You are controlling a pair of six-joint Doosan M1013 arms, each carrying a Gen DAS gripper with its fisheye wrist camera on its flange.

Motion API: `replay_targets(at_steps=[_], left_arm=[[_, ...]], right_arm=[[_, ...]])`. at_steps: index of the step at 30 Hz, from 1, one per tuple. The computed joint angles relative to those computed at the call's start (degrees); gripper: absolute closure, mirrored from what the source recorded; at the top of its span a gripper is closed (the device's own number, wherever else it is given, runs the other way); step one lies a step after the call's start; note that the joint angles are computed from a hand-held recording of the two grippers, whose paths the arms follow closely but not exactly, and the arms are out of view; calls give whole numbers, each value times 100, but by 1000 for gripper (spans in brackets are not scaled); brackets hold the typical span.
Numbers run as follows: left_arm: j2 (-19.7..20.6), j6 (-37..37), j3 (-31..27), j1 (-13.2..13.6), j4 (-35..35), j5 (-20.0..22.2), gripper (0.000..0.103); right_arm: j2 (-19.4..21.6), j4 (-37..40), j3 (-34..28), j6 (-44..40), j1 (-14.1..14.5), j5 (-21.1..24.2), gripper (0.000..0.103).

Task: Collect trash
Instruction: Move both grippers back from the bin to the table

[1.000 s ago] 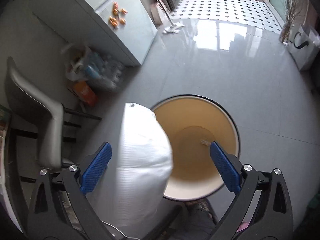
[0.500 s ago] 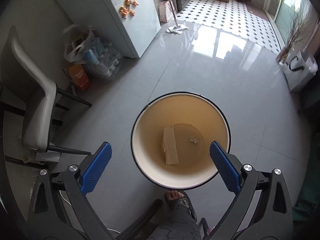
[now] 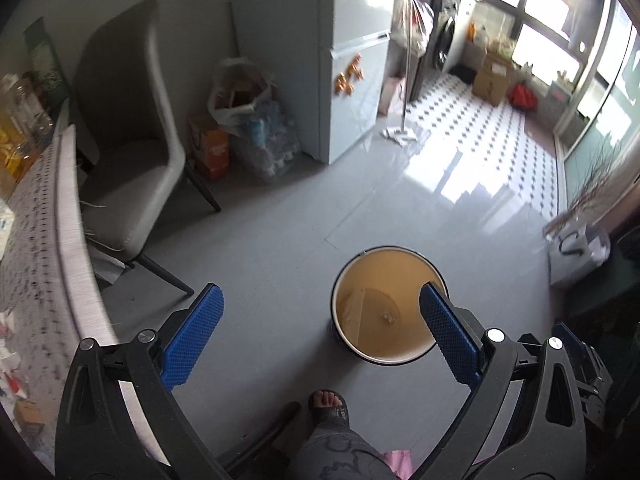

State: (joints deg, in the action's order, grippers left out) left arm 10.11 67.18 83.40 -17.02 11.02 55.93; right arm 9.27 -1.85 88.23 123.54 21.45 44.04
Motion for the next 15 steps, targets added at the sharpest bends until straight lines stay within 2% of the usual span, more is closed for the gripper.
replay_targets(at_steps=[6, 8, 11, 15], left_arm=[[-564, -306, 362, 228, 528, -208, 5], [-720, -288, 463, 358, 394, -302, 5], [-977, -418, 692, 502, 578, -434, 5], [-1348, -498, 1037, 834, 380, -790, 5]], right_arm=[[57, -390, -412, 119, 433, 149, 8], [54, -536, -502, 183, 559, 182, 8], [57, -720, -645, 272, 750, 164, 8], [112, -1034, -888, 315, 1042, 177, 8]])
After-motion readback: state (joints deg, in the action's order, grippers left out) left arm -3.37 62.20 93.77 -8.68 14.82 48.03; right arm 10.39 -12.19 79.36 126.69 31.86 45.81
